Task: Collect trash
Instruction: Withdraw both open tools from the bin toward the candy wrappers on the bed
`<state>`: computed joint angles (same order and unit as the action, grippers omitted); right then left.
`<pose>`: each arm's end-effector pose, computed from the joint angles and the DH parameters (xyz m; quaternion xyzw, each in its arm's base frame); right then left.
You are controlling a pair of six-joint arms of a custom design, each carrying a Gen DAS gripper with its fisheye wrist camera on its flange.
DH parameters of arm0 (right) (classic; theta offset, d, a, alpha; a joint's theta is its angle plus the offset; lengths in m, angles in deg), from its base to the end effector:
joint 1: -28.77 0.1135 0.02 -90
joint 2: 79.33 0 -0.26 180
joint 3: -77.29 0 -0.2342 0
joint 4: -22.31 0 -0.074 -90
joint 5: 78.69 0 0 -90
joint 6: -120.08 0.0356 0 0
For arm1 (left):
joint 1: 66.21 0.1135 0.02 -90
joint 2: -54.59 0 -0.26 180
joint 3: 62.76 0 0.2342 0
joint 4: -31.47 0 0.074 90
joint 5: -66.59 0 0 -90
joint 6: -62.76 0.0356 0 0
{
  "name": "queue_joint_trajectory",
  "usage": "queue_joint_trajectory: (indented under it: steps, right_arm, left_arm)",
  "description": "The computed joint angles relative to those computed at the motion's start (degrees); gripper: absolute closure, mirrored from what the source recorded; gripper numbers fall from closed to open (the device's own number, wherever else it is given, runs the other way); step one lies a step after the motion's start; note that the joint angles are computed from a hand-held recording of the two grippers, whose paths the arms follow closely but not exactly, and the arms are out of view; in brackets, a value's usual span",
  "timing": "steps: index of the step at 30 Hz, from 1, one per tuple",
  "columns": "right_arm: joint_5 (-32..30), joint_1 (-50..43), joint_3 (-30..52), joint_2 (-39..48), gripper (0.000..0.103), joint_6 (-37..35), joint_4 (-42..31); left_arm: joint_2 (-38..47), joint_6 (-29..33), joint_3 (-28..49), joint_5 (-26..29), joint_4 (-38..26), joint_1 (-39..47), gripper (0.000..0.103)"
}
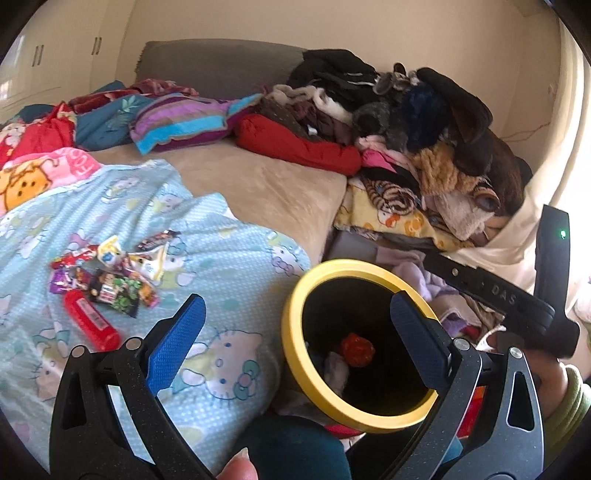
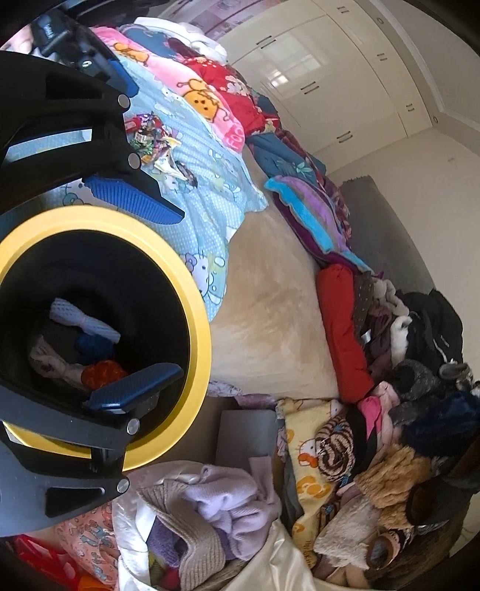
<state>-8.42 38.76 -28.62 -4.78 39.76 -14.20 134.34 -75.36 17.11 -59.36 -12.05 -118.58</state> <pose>0.2646 0.0588 0.2976 -0.0789 0.8814 0.2262 0.4072 0.1891 -0.2111 0.2992 -0.0896 0.8775 -0.1080 0.4585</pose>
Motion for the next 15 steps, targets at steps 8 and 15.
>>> queue_joint_trajectory:
  steps: [8,15]
  right_arm:
    - [0.4,3.8,-0.9,-1.6,0.024,1.7,0.6]
    - [2.7,7.8,-1.4,-2.8,0.023,2.4,0.8]
  left_arm:
    - [-4.4,-2.1,-1.8,-3.5,-2.7,0.2,0.011]
    - [-8.0,-3.0,-3.3,-6.5,-5.1,0.5,0.011]
